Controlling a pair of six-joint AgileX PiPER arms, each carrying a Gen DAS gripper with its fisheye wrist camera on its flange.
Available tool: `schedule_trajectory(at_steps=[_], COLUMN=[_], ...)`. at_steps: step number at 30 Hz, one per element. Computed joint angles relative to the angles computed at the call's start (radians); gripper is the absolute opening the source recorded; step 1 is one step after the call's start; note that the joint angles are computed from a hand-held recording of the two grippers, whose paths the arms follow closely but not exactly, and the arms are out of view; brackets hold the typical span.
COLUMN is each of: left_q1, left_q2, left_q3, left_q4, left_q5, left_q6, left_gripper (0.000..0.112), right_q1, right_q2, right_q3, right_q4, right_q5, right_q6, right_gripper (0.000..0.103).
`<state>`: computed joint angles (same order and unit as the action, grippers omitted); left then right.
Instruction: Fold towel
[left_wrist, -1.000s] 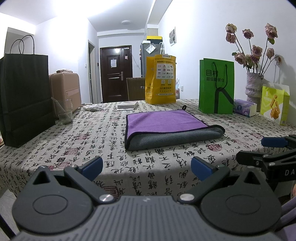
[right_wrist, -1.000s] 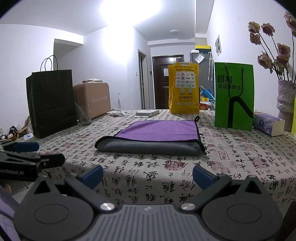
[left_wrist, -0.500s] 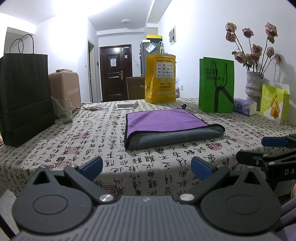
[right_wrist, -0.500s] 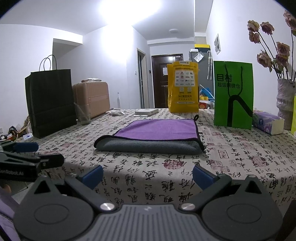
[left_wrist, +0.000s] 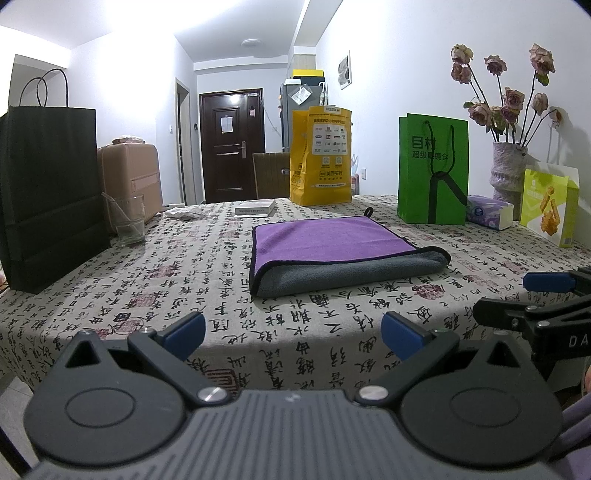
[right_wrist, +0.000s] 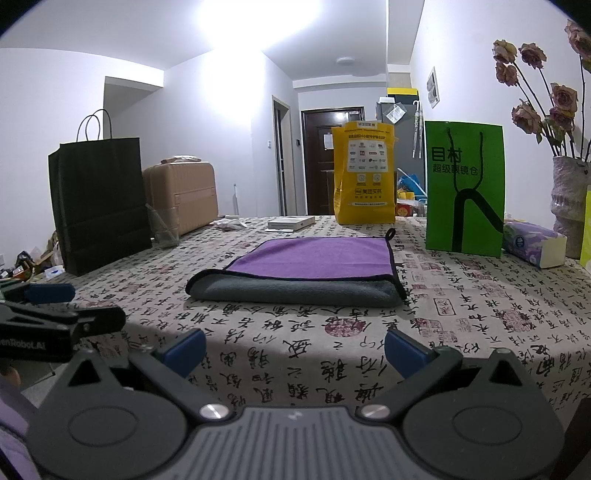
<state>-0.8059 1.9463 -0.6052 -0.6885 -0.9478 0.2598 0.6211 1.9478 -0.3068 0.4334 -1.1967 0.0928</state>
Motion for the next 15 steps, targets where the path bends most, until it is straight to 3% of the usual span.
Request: schedule_trajectory(at_steps=[15], left_q1=[0.009], left_q2=[0.002], left_q3=[-0.003], left_q4=[0.011], left_q5=[0.005], left_q6=[0.000], left_gripper=[0.103], right_q1=[-0.047], right_q2=[-0.009], right_q3=[0.007], right_q4=[-0.036], right_q5=[-0.001], right_q6=[0.004], right_gripper=[0.103])
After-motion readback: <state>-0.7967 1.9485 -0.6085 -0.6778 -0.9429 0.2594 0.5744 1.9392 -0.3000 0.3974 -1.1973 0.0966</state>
